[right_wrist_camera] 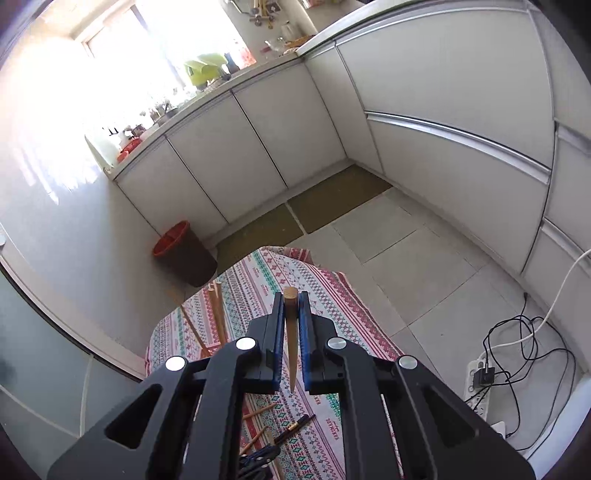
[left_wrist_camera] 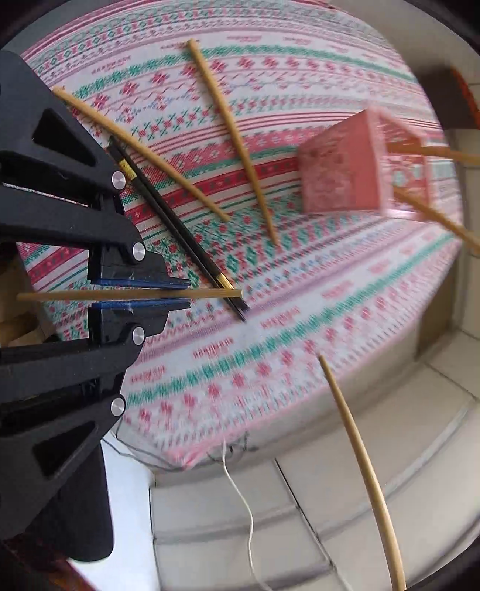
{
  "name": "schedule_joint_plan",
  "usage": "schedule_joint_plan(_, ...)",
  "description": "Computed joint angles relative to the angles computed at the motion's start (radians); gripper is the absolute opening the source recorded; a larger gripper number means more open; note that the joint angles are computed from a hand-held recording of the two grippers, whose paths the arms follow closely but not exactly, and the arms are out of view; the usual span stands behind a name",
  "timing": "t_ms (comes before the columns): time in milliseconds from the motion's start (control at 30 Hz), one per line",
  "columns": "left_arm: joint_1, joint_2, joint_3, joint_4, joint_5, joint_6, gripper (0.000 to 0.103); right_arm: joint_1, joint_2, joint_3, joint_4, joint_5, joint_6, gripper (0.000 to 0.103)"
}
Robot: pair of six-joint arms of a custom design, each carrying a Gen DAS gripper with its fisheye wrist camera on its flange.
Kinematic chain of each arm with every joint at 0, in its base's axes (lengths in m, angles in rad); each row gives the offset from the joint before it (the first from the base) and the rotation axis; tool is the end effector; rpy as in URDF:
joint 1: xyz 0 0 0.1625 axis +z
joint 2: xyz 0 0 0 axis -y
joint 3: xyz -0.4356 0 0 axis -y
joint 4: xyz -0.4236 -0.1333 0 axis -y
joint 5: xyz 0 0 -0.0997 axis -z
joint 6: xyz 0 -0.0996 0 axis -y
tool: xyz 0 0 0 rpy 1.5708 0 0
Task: Organize utensils
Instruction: 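Lift the held chopsticks with both tools and carry them over the pink basket, then lower both chopsticks into the pink basket and open both tools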
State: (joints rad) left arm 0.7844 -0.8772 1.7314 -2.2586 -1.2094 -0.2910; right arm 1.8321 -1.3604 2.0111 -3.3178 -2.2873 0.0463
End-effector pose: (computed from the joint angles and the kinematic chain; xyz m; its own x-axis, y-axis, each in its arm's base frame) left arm -0.3337 -0.5711 0.0696 -0.7936 0.4740 -0.3816 0.4910 0.8692 0.0586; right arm 0.2052 -0.5045 0.3863 -0.8839 0.3896 0.2586 -0.0772 0.4238 -0.9025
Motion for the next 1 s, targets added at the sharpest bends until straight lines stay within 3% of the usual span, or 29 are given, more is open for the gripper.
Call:
schedule_joint_plan(100, -0.016, -0.09, 0.046, -0.089, -0.028, 0.043, 0.004, 0.026, -0.008, 0.001, -0.02, 0.009, -0.025, 0.008)
schedule_joint_plan(267, -0.078, -0.146, 0.057, -0.238, 0.005, 0.076, 0.004, 0.075, -0.011, -0.01, -0.061, 0.03, -0.074, 0.008)
schedule_joint_plan(500, -0.119, -0.144, -0.009, -0.471, 0.172, 0.171, 0.004, 0.117, 0.053, -0.108, -0.103, 0.061, -0.15, 0.008)
schedule_joint_plan(600, -0.115, -0.105, -0.066, -0.521, 0.234, 0.215, 0.004, 0.123, 0.098, -0.154, -0.116, 0.067, -0.184, 0.008)
schedule_joint_plan(1000, -0.07, -0.035, -0.126, -0.56, 0.316, 0.299, 0.004, 0.071, 0.202, -0.238, -0.032, 0.099, -0.159, 0.008)
